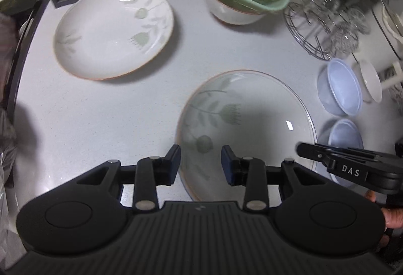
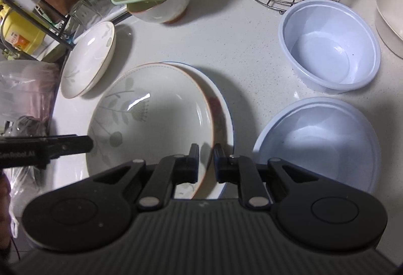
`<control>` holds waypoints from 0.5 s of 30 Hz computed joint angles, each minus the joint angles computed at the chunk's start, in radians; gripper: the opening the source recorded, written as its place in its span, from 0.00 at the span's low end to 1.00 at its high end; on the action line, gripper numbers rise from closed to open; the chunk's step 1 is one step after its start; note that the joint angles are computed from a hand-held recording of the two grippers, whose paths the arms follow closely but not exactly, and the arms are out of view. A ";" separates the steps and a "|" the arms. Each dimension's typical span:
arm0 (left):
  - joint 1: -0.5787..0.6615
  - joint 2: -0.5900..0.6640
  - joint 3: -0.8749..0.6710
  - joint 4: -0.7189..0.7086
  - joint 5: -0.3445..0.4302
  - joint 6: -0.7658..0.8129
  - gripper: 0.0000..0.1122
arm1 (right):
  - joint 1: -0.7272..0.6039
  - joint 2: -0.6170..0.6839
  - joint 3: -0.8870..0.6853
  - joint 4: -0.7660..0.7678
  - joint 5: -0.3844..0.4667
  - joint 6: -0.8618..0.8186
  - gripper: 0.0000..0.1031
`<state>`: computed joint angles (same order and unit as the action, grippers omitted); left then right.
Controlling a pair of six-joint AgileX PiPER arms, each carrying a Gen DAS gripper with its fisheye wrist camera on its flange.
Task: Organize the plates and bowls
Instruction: 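Lift the leaf-pattern plate and carry it over the rose-pattern plate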
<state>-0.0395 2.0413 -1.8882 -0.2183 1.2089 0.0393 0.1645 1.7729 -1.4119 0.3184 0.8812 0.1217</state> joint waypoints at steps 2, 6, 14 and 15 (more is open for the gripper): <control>0.005 -0.008 0.005 0.006 -0.009 -0.003 0.36 | 0.002 -0.001 -0.004 -0.014 -0.006 0.010 0.14; 0.005 -0.033 0.006 0.003 -0.032 0.006 0.36 | 0.007 -0.011 -0.023 -0.052 -0.008 0.037 0.14; 0.014 -0.160 0.075 0.009 -0.108 0.038 0.37 | 0.059 -0.093 -0.066 -0.143 -0.019 0.115 0.14; 0.021 -0.182 0.089 0.003 -0.118 0.051 0.37 | 0.068 -0.105 -0.071 -0.150 -0.020 0.128 0.14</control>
